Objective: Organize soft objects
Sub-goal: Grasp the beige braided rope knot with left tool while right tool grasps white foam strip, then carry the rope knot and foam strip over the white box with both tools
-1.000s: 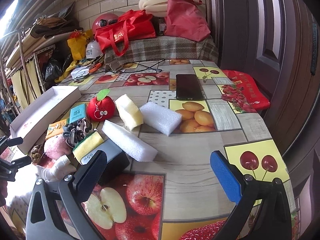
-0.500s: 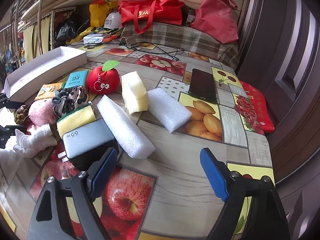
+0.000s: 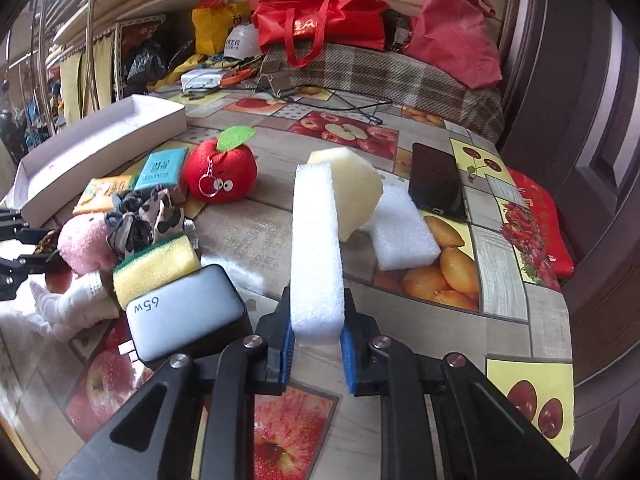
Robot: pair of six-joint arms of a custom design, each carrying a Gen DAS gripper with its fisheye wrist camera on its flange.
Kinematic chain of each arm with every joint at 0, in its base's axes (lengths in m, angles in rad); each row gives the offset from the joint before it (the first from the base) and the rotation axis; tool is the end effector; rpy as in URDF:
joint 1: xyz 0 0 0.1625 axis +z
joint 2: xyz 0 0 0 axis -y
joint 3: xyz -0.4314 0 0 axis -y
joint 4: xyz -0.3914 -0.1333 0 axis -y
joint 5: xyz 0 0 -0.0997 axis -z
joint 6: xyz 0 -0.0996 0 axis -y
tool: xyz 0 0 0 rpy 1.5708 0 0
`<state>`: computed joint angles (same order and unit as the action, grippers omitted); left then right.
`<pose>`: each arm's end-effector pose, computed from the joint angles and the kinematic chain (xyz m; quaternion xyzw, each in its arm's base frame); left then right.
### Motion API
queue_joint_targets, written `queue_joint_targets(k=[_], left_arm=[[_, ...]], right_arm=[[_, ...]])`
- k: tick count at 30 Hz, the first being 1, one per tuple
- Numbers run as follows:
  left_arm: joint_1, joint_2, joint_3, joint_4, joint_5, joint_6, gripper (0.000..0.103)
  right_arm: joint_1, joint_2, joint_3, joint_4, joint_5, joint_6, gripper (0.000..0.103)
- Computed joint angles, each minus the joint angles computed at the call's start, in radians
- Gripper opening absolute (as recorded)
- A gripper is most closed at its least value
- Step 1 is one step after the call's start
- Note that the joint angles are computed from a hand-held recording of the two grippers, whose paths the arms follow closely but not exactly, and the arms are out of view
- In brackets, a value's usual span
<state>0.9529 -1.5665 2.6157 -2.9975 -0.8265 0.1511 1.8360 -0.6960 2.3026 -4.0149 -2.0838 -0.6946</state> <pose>-0.0197 -0.3743 0.2232 0.2800 0.8738 -0.2527 0.3070 0.1990 -0.4105 0.0639 0.3165 -0.8315 0.3349 0.3103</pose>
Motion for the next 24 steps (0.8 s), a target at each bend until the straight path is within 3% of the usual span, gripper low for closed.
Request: queue_joint_targets(k=[4,11,18,24], left_arm=[[-0.052,-0.039,0.040,-0.121,0.024,-0.019,0.032],[-0.114,-0.077,0.060,-0.241,0.151,-0.034,0.032],[-0.122,-0.087,0.079,-0.286,0.247,-0.068,0.032],[-0.132,-0.112,0.091,-0.278,0.267,-0.080,0.033]], right_arm=[[0.032,-0.034,0.065,-0.095,0.102,0.050,0.019],[0.077,-0.035,0.079,-0.138,0.209,0.143,0.019],[0.116,0.040,0.055,-0.211,0.247,0.153,0.019],[0.125,0.068,0.036,-0.197,0.239,0.183,0.019]])
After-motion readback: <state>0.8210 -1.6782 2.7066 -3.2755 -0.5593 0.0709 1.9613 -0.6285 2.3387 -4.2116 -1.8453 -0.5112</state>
